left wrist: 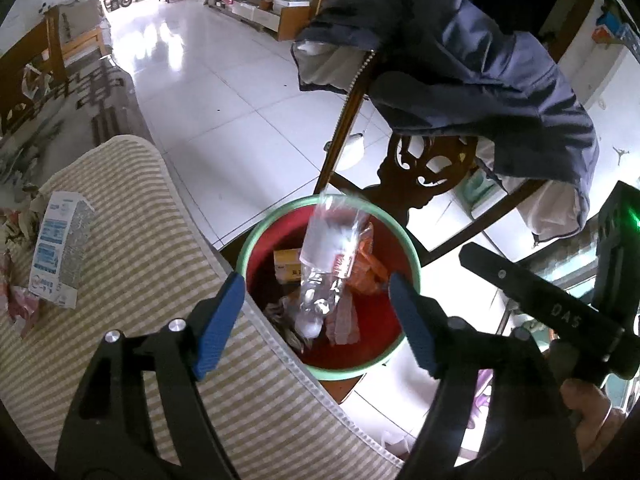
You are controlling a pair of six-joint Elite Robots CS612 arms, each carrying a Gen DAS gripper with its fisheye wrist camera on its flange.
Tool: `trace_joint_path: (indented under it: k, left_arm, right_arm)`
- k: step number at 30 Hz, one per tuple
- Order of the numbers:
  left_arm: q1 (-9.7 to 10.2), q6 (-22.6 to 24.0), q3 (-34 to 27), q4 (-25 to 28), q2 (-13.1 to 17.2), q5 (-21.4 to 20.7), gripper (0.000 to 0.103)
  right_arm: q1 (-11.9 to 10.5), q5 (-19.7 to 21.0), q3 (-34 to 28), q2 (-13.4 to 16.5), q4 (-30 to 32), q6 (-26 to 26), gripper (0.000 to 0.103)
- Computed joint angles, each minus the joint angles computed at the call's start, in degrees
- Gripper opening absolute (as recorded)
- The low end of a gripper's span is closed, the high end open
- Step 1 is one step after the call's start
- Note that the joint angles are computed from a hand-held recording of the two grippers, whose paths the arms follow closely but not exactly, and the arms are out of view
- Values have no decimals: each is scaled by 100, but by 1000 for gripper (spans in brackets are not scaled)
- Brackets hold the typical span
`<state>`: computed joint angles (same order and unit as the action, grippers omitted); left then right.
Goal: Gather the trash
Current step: 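Open both tools over the red bin to drop bottle and wrapper, then grasp white printed cup with left tool while right tool grasps pink wrapper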
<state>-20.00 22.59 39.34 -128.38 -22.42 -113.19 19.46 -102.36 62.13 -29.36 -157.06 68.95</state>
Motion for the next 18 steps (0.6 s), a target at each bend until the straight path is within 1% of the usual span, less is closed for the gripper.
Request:
trace_joint_path:
  k: [2, 4, 6, 8, 12, 13, 15, 16, 17, 18]
  left_arm:
    - [21, -50, 37, -89, -16, 31, 72]
    - [80, -141, 111, -295, -38, 104, 72]
    - [136, -257, 133, -433, -33, 251, 72]
    - [243, -491, 73, -544, 20, 528, 72]
    - [488, -1109, -214, -756, 203, 1198, 72]
    - [574, -1321, -380, -760, 294, 1445, 72]
    - [712, -1606, -768, -616, 488, 1869, 72]
    - [793, -1720, -1057, -515, 631, 2120, 72]
    - [850, -1746, -1302, -463, 755, 2334, 72]
    - [915, -1692, -1706, -348, 961, 2666, 72]
  right_arm:
    - [2, 20, -17, 9, -6, 4, 71]
    - [13, 48, -61, 30, -16, -34, 71]
    - [23, 86, -139, 68, 7, -109, 71]
    - [37, 138, -232, 112, 42, -158, 71]
    - [53, 301, -498, 250, 154, -265, 72]
    - [59, 331, -568, 287, 186, -294, 72]
    - [72, 403, -754, 382, 270, -375, 72]
    - [83, 443, -879, 441, 335, -425, 72]
    - [97, 469, -997, 494, 397, -463, 72]
    - [110, 491, -1106, 543, 455, -499, 72]
